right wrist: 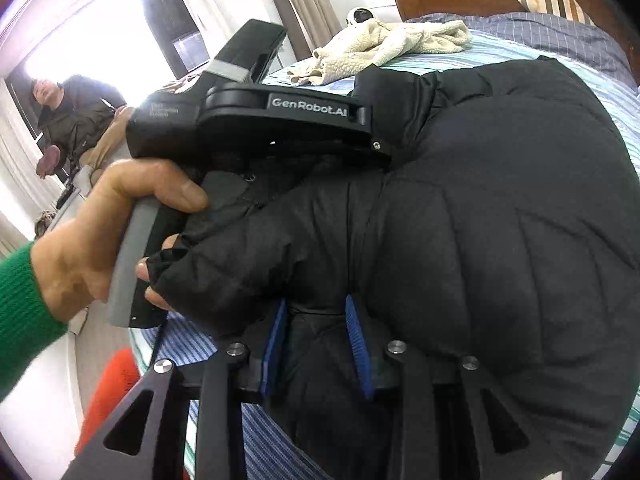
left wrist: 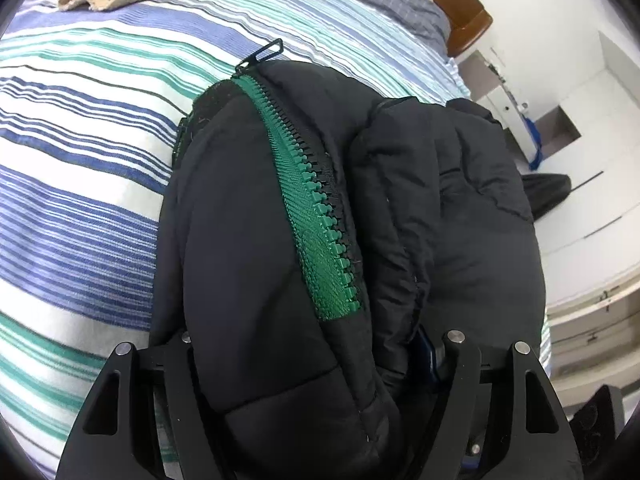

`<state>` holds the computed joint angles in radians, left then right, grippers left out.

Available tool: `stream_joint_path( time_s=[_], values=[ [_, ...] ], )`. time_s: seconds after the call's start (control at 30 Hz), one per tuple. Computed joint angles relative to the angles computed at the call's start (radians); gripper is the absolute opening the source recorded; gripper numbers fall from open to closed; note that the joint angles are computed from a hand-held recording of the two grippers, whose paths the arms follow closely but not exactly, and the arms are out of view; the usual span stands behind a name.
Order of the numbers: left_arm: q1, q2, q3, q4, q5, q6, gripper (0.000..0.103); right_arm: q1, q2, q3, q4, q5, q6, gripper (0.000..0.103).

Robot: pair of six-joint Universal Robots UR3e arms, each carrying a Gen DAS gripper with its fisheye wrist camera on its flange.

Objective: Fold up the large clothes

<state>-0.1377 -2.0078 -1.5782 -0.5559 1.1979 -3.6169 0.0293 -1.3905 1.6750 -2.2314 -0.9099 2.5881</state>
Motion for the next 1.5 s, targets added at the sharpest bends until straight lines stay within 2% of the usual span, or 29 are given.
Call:
stream_joint_path(
  time_s=[0.07, 0.17, 0.23, 0.33, 0.47, 0.57, 0.6, 0.7, 0.73, 0.87, 0.93, 1.0, 1.07, 1.23, 1.27, 1.3, 1.33, 1.37, 1.43, 1.5],
  values=[
    [0.003, 0.032, -0.011, -0.02, -0.004, -0.007, 0.074, -0.001, -0.026, 0.015, -0.002, 0.0, 0.01, 0.03],
    [-0.013, 0.092, 0.023, -0.12, 0.02, -0.021, 0.075, -0.031, -0.086, -0.03, 0.156, 0.026, 0.002, 0.032],
    [-0.007, 0.156, -0.013, -0.132, 0.026, -0.013, 0.076, -0.073, -0.147, -0.032, 0.212, 0.082, -0.01, 0.033],
    [0.044, 0.301, -0.146, -0.103, -0.009, -0.005, 0.076, -0.103, -0.223, -0.01, 0.135, 0.149, 0.027, 0.033],
    [0.131, 0.525, -0.367, -0.055, -0.015, -0.006, 0.076, -0.04, -0.168, -0.034, 0.037, 0.151, 0.1, 0.033],
    [0.19, 0.678, -0.511, -0.057, -0.007, 0.006, 0.079, 0.076, -0.062, -0.009, -0.112, 0.048, 0.153, 0.034],
    [0.19, 0.702, -0.539, -0.053, 0.003, 0.001, 0.079, 0.137, -0.029, 0.041, -0.236, -0.042, 0.154, 0.035],
    [0.236, 0.816, -0.652, -0.096, 0.002, 0.033, 0.08, 0.232, 0.021, 0.157, -0.49, -0.184, 0.113, 0.035],
    [0.241, 0.836, -0.673, -0.113, 0.007, 0.045, 0.08, 0.24, 0.031, 0.157, -0.501, -0.194, 0.125, 0.035],
    [0.215, 0.801, -0.683, -0.073, -0.001, 0.039, 0.08, 0.234, 0.036, 0.123, -0.449, -0.183, 0.113, 0.035],
    [0.232, 0.782, -0.703, 0.011, -0.077, 0.029, 0.082, 0.224, 0.004, 0.151, -0.463, -0.181, 0.091, 0.035],
    [0.218, 0.698, -0.669, 0.114, -0.15, -0.006, 0.087, 0.231, -0.031, 0.175, -0.494, -0.198, 0.115, 0.035],
    [0.199, 0.602, -0.592, 0.14, -0.189, 0.0, 0.088, 0.235, -0.038, 0.16, -0.492, -0.217, 0.125, 0.034],
    [0.084, 0.399, -0.289, -0.002, -0.091, 0.033, 0.088, 0.242, -0.12, 0.16, -0.417, -0.251, 0.113, 0.041],
    [0.061, 0.373, -0.236, -0.033, -0.068, 0.048, 0.088, 0.226, -0.15, 0.167, -0.383, -0.238, 0.108, 0.049],
    [0.037, 0.347, -0.186, -0.073, -0.034, 0.068, 0.089, 0.188, -0.202, 0.183, -0.325, -0.197, 0.099, 0.062],
    [0.024, 0.328, -0.157, -0.105, -0.012, 0.089, 0.089, 0.158, -0.236, 0.197, -0.29, -0.162, 0.094, 0.071],
    [0.001, 0.291, -0.107, -0.156, 0.028, 0.107, 0.089, 0.112, -0.283, 0.217, -0.24, -0.114, 0.079, 0.085],
    [-0.006, 0.264, -0.094, -0.189, 0.049, 0.115, 0.093, 0.004, -0.383, 0.267, -0.157, -0.031, 0.047, 0.086],
    [0.021, 0.272, -0.144, -0.155, 0.014, 0.103, 0.096, -0.122, -0.472, 0.318, -0.101, 0.04, 0.016, 0.086]
  ],
)
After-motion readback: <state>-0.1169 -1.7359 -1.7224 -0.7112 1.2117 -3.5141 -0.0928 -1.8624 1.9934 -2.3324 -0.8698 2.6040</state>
